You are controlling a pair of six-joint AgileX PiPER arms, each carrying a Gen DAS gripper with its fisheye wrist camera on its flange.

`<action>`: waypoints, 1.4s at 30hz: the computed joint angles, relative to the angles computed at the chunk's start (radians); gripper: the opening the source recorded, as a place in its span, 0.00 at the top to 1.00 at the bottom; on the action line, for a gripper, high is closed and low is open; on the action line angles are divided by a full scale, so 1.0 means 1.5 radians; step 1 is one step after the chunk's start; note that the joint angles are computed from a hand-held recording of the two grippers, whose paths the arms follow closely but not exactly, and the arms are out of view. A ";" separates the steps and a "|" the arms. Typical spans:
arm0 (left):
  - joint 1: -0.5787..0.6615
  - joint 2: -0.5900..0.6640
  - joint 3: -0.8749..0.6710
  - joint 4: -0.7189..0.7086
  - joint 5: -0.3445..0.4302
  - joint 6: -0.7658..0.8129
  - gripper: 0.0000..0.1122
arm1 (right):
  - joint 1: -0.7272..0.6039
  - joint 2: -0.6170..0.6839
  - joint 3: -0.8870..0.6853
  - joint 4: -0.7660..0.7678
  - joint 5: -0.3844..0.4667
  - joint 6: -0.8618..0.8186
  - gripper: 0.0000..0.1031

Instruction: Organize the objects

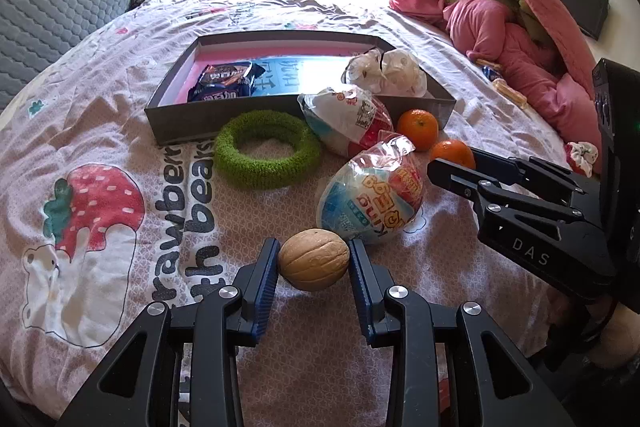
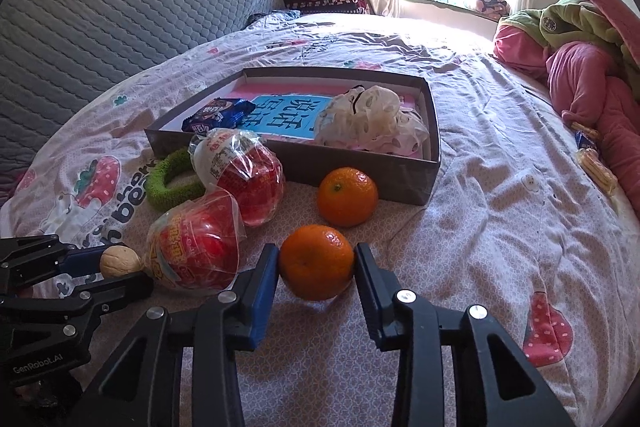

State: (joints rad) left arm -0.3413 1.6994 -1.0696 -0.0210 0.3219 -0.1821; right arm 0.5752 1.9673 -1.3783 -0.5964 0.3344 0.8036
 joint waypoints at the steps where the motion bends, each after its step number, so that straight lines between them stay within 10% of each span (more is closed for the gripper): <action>1: 0.000 -0.004 0.000 0.006 -0.001 -0.007 0.69 | 0.000 -0.003 0.002 -0.007 -0.004 0.006 0.63; 42: 0.006 -0.010 -0.087 0.124 0.010 -0.139 0.69 | 0.026 -0.068 0.044 -0.250 -0.046 0.243 0.63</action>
State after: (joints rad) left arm -0.3327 1.6847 -1.1994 0.1654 0.3376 -0.3902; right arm 0.6143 1.8648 -1.3127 -0.9707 0.2658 1.1687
